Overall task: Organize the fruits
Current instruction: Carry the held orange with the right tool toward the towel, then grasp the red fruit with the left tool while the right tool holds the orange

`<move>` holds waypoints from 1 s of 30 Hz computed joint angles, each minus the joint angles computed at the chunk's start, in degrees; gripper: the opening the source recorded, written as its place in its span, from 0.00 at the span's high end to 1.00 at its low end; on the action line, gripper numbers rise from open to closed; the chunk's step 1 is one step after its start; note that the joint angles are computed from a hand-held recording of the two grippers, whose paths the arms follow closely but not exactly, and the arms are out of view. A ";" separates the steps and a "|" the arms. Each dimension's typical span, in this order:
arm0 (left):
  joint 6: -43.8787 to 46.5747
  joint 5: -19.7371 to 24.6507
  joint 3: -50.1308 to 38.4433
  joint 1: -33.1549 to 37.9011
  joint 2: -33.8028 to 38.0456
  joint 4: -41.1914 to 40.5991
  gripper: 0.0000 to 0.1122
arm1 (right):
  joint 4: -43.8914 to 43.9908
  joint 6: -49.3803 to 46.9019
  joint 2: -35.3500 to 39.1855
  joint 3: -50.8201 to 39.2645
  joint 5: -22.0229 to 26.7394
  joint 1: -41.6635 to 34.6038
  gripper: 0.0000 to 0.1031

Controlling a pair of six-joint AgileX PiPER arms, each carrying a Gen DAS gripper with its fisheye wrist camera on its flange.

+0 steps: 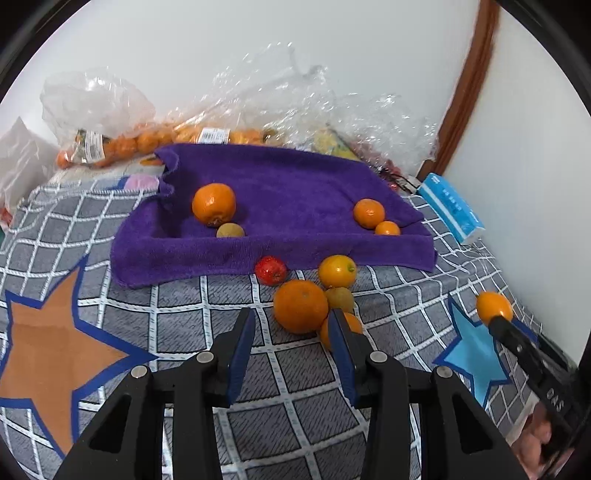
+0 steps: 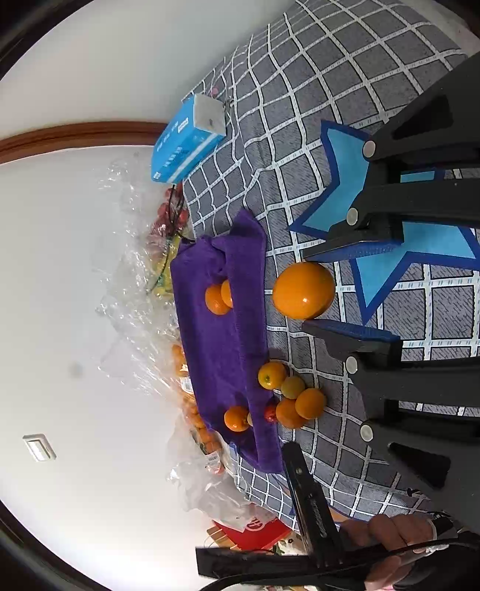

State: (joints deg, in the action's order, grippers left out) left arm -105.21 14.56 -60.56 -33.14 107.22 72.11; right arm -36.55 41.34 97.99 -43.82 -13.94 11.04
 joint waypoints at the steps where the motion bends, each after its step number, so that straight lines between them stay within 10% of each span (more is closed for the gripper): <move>1: 2.49 0.34 -1.09 0.23 0.77 -2.75 0.66 | 0.36 -0.43 0.08 -0.01 -0.04 -0.07 0.70; 11: 28.36 6.50 -14.83 2.83 8.72 -31.13 0.72 | -12.77 10.75 0.54 0.32 -3.41 -2.83 0.70; 30: 34.10 14.14 -25.54 3.83 15.63 -37.94 0.78 | -28.36 23.16 4.52 -2.88 -6.29 -4.49 0.70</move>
